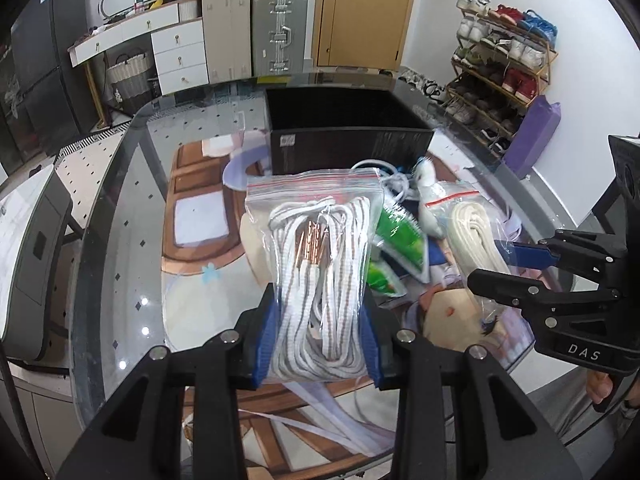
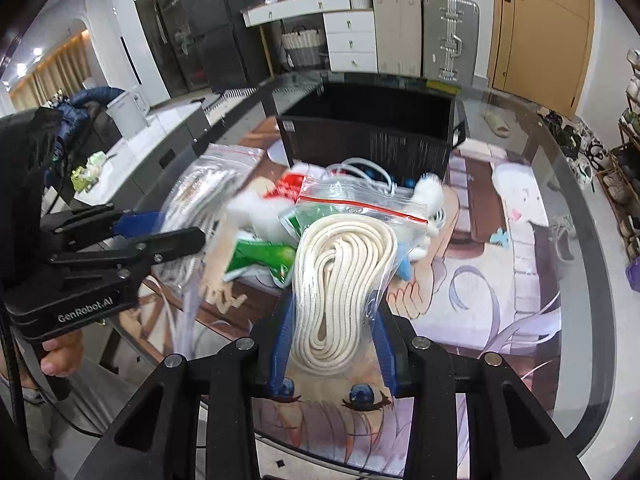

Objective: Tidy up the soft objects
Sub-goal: 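Lower both rope bags into the black box and open both tools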

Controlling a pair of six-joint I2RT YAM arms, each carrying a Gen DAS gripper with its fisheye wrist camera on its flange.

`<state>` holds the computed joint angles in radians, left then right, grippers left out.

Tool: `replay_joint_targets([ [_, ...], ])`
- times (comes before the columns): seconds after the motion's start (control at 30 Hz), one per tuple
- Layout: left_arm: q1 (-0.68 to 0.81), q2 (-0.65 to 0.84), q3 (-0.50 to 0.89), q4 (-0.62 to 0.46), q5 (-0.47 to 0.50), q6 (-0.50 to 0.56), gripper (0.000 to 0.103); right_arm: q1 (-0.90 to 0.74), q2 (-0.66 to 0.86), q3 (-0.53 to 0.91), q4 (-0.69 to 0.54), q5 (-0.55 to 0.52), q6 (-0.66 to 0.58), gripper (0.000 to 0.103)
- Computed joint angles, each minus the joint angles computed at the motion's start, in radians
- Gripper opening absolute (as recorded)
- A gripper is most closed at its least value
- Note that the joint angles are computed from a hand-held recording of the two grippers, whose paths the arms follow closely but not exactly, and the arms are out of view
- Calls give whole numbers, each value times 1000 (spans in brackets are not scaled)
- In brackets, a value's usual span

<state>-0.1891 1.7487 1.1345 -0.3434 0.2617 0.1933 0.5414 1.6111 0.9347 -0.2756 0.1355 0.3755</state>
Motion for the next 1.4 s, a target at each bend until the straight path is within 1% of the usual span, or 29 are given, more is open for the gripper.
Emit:
replay_joint_targets([
  [0.17, -7, -30, 25, -16, 24, -20, 36, -10, -81, -3, 7, 2, -6, 37],
  [0.33, -18, -41, 78, -22, 45, -40, 36, -24, -112, 56, -14, 32, -27, 37],
  [0.4, -24, -31, 105, -9, 47, -58, 36, -40, -115, 83, -6, 27, -38, 37],
  [0.53, -38, 3, 157, 35, 54, -88, 36, -52, -96, 146, 7, 70, -75, 37],
  [0.6, -38, 31, 194, 58, 60, -109, 36, -73, -74, 184, 22, 67, -83, 37],
  [0.83, -35, 168, 345, 123, 49, -154, 35, -141, 64, 323, 56, 55, -124, 37],
  [0.97, -49, 280, 463, 102, 17, -166, 35, -179, 180, 431, 59, 39, -135, 37],
  [1.13, -57, 389, 572, 88, -12, -188, 35, -229, 335, 562, 62, 15, -146, 37],
  [1.2, -59, 437, 629, 61, -13, -194, 35, -247, 397, 609, 56, 2, -148, 37],
  [1.33, -65, 505, 698, 26, -39, -205, 34, -268, 504, 703, 22, -15, -152, 37],
  [1.4, -67, 531, 717, 19, -37, -202, 33, -274, 526, 705, 24, -35, -143, 37],
])
